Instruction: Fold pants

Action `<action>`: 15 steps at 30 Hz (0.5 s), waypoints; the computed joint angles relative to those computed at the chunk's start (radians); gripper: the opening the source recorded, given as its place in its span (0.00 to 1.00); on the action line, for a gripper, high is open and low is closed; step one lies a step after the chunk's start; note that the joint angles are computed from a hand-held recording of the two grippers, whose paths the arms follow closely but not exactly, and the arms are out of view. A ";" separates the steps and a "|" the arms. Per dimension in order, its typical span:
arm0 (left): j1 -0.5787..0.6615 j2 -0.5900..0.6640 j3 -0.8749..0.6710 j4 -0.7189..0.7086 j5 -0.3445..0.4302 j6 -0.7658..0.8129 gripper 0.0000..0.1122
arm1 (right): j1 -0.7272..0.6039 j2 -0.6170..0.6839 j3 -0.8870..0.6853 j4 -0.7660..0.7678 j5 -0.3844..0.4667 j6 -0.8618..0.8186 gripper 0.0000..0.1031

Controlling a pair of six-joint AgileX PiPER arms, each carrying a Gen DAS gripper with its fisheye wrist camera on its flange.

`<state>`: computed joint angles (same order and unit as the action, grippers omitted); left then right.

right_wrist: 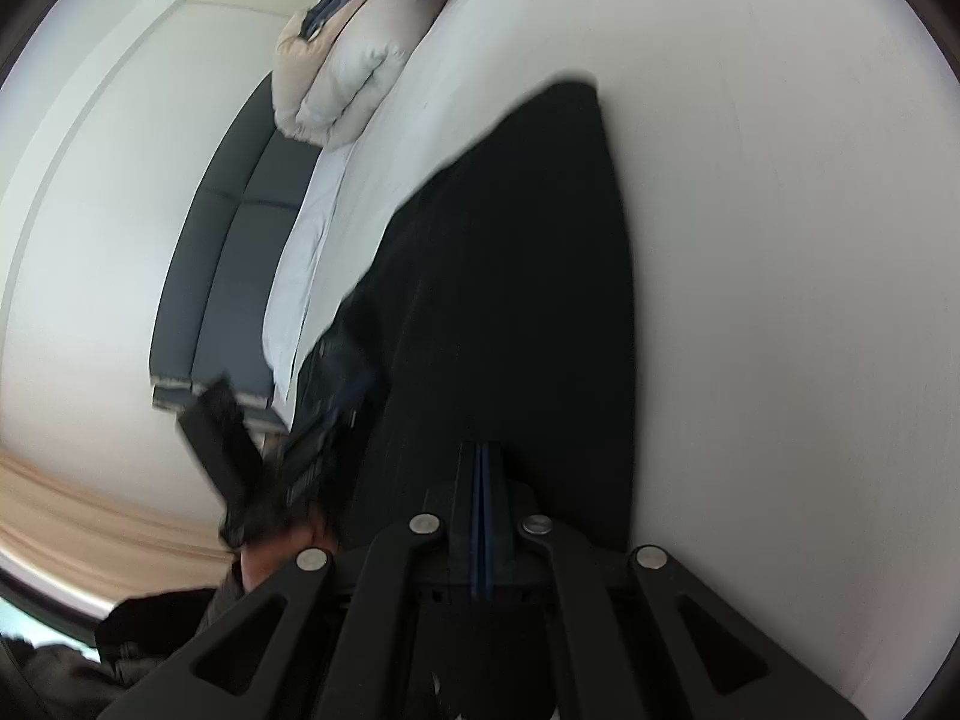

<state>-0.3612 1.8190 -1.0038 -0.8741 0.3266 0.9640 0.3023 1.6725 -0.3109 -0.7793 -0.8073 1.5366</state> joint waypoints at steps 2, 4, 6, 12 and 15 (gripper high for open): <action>0.001 -0.005 0.014 -0.034 -0.008 0.037 0.12 | 0.101 -0.047 0.069 0.114 -0.008 -0.048 0.00; 0.001 -0.009 0.026 -0.067 -0.018 0.076 0.12 | 0.185 -0.092 0.101 0.216 0.020 -0.077 0.00; 0.004 -0.012 0.038 -0.106 -0.023 0.120 0.11 | 0.239 -0.093 0.146 0.316 -0.022 -0.116 0.00; 0.017 -0.022 0.071 -0.230 -0.032 0.263 0.11 | 0.365 -0.092 0.189 0.519 -0.054 -0.197 0.00; 0.027 -0.028 0.097 -0.356 -0.033 0.388 0.12 | 0.413 -0.077 0.177 0.606 -0.044 -0.279 0.00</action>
<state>-0.3338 1.7911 -0.9064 -1.2302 0.2934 1.3519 0.7156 1.5957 -0.1343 -0.1738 -0.8509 1.2580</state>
